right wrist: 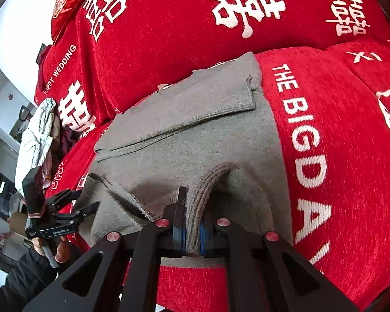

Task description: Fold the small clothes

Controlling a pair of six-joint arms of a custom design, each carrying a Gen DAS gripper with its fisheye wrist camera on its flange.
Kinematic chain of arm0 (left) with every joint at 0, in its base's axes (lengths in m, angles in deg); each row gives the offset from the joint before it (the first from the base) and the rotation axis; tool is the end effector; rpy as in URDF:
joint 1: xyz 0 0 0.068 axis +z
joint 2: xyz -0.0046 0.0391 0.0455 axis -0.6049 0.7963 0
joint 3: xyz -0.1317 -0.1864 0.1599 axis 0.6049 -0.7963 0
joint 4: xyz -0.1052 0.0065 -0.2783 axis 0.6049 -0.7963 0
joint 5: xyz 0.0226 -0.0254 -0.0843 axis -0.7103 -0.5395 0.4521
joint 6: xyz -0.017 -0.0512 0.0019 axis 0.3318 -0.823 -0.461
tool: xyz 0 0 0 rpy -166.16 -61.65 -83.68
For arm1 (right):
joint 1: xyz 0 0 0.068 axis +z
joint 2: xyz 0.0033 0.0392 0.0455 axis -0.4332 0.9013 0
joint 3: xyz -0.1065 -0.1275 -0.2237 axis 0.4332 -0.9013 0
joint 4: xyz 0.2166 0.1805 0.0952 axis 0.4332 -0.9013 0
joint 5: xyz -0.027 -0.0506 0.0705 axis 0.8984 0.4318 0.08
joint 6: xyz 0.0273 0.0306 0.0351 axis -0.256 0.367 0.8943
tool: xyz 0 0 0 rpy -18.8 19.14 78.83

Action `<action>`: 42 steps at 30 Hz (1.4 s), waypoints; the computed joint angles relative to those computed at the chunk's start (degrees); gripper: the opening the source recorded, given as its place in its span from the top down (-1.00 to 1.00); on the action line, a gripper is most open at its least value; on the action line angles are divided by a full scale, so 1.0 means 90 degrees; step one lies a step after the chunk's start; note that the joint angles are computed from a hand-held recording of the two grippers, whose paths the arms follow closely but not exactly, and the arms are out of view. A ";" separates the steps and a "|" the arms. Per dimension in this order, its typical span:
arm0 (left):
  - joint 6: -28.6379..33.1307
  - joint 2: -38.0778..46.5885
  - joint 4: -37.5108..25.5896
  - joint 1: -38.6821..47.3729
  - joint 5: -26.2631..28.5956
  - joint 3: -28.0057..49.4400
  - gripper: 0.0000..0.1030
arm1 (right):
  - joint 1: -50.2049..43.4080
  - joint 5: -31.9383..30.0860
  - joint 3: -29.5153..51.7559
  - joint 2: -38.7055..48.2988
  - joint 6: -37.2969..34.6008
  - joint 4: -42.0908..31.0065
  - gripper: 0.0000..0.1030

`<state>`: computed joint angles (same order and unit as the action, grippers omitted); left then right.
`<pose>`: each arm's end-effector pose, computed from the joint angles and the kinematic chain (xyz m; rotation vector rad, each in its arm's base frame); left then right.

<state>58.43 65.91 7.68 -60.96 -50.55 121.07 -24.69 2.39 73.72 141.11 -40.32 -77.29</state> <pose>0.2946 -0.1351 0.0644 0.7145 2.4232 -0.3054 0.2582 0.0189 0.0850 0.1574 2.4443 0.6481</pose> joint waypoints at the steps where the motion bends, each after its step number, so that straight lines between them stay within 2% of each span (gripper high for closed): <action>1: -0.0117 -0.0081 0.0004 -0.0013 -0.0100 -0.0026 0.72 | 0.0044 0.0036 0.0045 0.0000 0.0015 -0.0039 0.86; 2: -0.0185 -0.0133 -0.0013 0.0013 -0.0073 -0.0039 0.87 | 0.0041 0.0013 0.0094 0.0009 0.0024 -0.0072 0.86; 8: -0.0816 -0.0789 0.0418 0.0141 -0.0085 -0.0485 0.87 | -0.0060 -0.0215 0.0375 0.0003 0.0281 -0.0153 0.86; 11: -0.1318 -0.1294 0.0653 0.0303 -0.0175 -0.0705 0.87 | -0.0065 -0.0086 0.0473 -0.0033 0.0547 -0.0093 0.86; 13: -0.1622 -0.1456 0.0868 0.0510 -0.0062 -0.0791 0.87 | -0.0177 -0.0027 0.0532 0.0002 0.0900 0.0045 0.86; 16: -0.1837 -0.1371 0.0951 0.0521 -0.0262 -0.0697 0.87 | -0.0188 0.0091 0.0776 0.0193 0.1166 -0.0001 0.86; 18: -0.1956 -0.1239 0.0896 0.0526 -0.0373 -0.0549 0.87 | -0.0122 0.0152 0.0961 0.0299 0.1175 -0.0094 0.86; 24: -0.2246 -0.0931 0.0624 0.0813 -0.0023 -0.0093 0.87 | -0.0059 0.0182 0.1433 0.0523 0.1250 -0.0341 0.86; 37: -0.2277 -0.0756 0.0038 0.0794 -0.0130 0.0907 0.87 | -0.0068 0.0320 0.2541 0.0957 0.1304 -0.0919 0.86; 42: -0.2337 -0.0168 -0.0418 0.0918 0.0011 0.1694 0.87 | -0.0089 0.0346 0.3236 0.1570 0.1338 -0.1201 0.86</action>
<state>37.39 64.39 3.92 -52.70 -50.45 136.32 -25.49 5.50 102.85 155.25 -28.28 -88.10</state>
